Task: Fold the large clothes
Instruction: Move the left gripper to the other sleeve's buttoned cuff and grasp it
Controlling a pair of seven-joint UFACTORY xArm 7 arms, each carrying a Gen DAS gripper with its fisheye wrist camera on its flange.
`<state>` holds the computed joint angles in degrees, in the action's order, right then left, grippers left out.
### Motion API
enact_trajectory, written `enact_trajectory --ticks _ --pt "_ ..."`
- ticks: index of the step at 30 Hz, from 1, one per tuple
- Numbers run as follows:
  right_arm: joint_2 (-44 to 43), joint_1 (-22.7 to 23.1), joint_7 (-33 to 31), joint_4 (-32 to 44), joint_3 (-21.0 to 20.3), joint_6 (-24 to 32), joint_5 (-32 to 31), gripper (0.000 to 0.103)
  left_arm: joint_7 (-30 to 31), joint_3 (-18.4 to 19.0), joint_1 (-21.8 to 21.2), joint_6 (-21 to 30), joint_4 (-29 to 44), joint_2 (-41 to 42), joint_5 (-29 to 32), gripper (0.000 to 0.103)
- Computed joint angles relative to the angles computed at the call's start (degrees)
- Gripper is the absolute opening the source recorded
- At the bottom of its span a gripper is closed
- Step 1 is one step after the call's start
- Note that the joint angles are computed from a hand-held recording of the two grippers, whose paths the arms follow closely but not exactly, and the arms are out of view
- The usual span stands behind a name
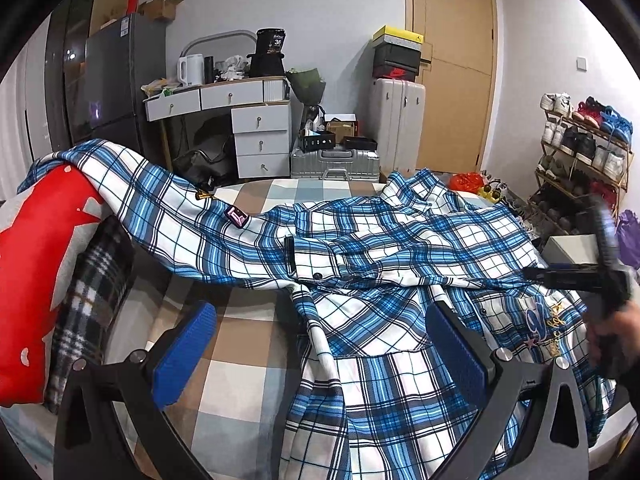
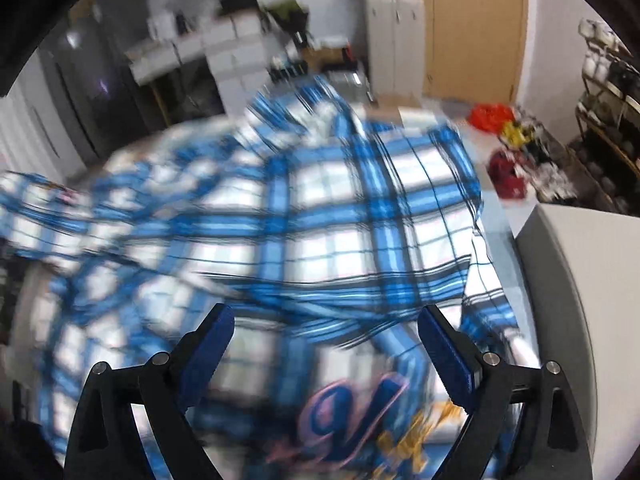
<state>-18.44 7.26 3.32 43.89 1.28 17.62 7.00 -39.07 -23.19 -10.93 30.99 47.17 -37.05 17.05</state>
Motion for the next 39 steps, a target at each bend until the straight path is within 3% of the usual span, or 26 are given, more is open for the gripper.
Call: enact_trajectory --ticks 2,5,10,13,19,24,29,34,36,39 --pt "-3.5 2.3 0.5 -2.7 0.7 -4.6 3.5 0.094 -0.5 -0.7 0.6 0.2 0.0 -0.1 0.7 0.102" --pt "-10.1 4.2 7.3 -8.0 4.0 -10.4 3.5 0.098 -1.1 -1.0 0.9 1.2 -0.1 -0.3 1.1 0.102" --pt "-17.4 2.7 15.8 -16.6 11.1 -21.9 2.1 0.103 -2.1 -0.4 0.2 1.8 -1.7 -2.2 0.1 0.102" --pt "-21.0 1.2 18.3 -19.8 13.9 -22.9 -0.3 0.103 -3.2 -1.9 1.7 2.0 -2.2 -3.4 1.9 0.102" --pt "-21.3 5.5 19.4 -19.1 10.6 -20.5 -4.1 0.103 -4.5 -0.8 2.1 1.4 -3.7 -6.9 1.2 0.102" --pt "-21.9 8.7 20.0 -20.0 8.6 -21.6 -5.1 0.103 -1.3 3.8 0.7 5.1 -1.3 -9.1 -2.5 0.102" --pt "-22.9 10.2 19.4 -21.0 8.1 -22.3 -5.9 0.103 7.1 10.6 -1.4 10.5 4.5 -8.8 -7.9 0.102" --pt "-23.0 13.0 18.8 -21.1 5.5 -21.9 -5.6 0.103 11.3 15.5 1.7 16.6 10.8 -8.1 -12.4 0.102" --pt "-22.7 14.1 18.5 -21.1 4.5 -22.2 -5.3 0.103 13.8 18.8 1.0 18.7 12.8 -7.0 -16.1 0.102" --pt "-22.0 16.3 17.7 -20.8 2.5 -21.8 -5.1 0.103 12.9 23.5 1.8 20.9 14.2 -5.7 -23.2 0.102"
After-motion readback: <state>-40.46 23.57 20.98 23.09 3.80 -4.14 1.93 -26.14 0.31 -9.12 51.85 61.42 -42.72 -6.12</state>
